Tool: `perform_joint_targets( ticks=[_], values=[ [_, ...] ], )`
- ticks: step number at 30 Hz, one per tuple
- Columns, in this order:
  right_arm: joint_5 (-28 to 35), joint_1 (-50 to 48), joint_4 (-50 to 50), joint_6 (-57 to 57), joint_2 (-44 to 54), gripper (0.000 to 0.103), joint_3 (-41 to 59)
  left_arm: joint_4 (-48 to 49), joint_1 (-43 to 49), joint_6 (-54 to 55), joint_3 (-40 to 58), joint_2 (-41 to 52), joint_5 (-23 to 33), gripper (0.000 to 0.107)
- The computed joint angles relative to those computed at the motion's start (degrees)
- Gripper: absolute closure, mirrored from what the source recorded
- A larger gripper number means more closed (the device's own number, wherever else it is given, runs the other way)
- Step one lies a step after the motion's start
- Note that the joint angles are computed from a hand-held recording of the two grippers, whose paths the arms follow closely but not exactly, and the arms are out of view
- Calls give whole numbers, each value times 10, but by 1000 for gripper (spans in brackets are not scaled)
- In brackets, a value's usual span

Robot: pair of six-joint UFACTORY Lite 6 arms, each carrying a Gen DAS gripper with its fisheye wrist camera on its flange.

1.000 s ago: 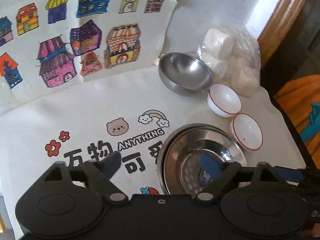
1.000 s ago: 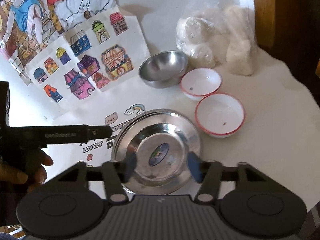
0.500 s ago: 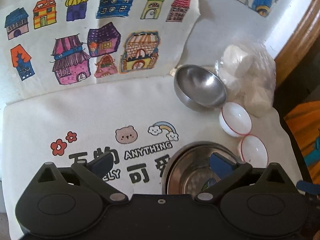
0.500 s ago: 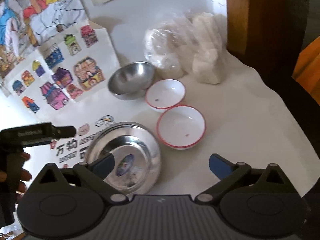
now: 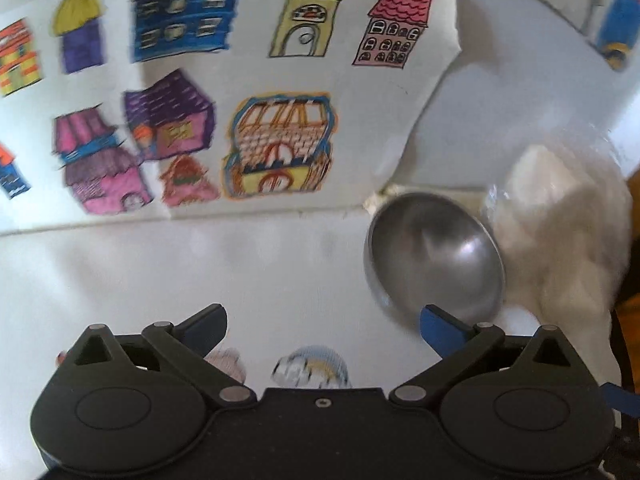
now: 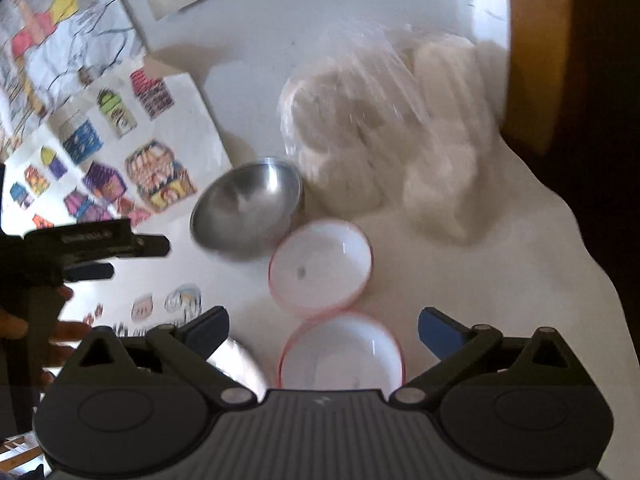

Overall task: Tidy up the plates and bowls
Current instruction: 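Close the left tool on the steel bowl rim while the right tool grips it too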

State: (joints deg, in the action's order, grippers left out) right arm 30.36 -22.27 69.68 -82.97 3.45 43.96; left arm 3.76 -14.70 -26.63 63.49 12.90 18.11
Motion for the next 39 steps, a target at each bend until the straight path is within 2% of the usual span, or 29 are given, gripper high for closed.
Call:
perform_joint_targets(
  ticks=[6, 8, 12, 16, 18, 21, 23, 24, 27, 29, 32, 39],
  values=[
    [29, 30, 20, 3, 188, 0, 182, 126, -27, -132, 143, 133, 46, 5],
    [37, 40, 21, 13, 227, 2, 220, 136, -31, -137, 172, 158, 61, 5],
    [35, 62, 14, 36, 279, 16, 269, 136, -39, -118, 219, 200, 94, 5],
    [23, 82, 25, 41, 306, 24, 295, 141, -43, -131, 255, 230, 126, 5],
    [21, 88, 16, 55, 320, 33, 312, 148, -44, -144, 265, 237, 130, 6],
    [13, 98, 6, 68, 338, 42, 333, 141, -44, -142, 283, 250, 134, 14],
    [15, 100, 0, 76, 348, 47, 343, 121, -43, -128, 304, 267, 136, 26],
    [17, 102, -6, 83, 353, 52, 350, 107, -41, -120, 308, 270, 135, 30],
    [22, 106, -23, 97, 366, 67, 366, 36, -32, -67, 316, 278, 123, 51],
    [24, 107, -32, 105, 372, 72, 373, -30, -26, -13, 315, 281, 109, 71],
    [19, 113, -36, 110, 377, 81, 378, -96, -19, 31, 296, 272, 89, 88],
    [25, 112, -23, 95, 349, 85, 353, -80, -19, 9, 220, 199, 62, 91]
  ],
)
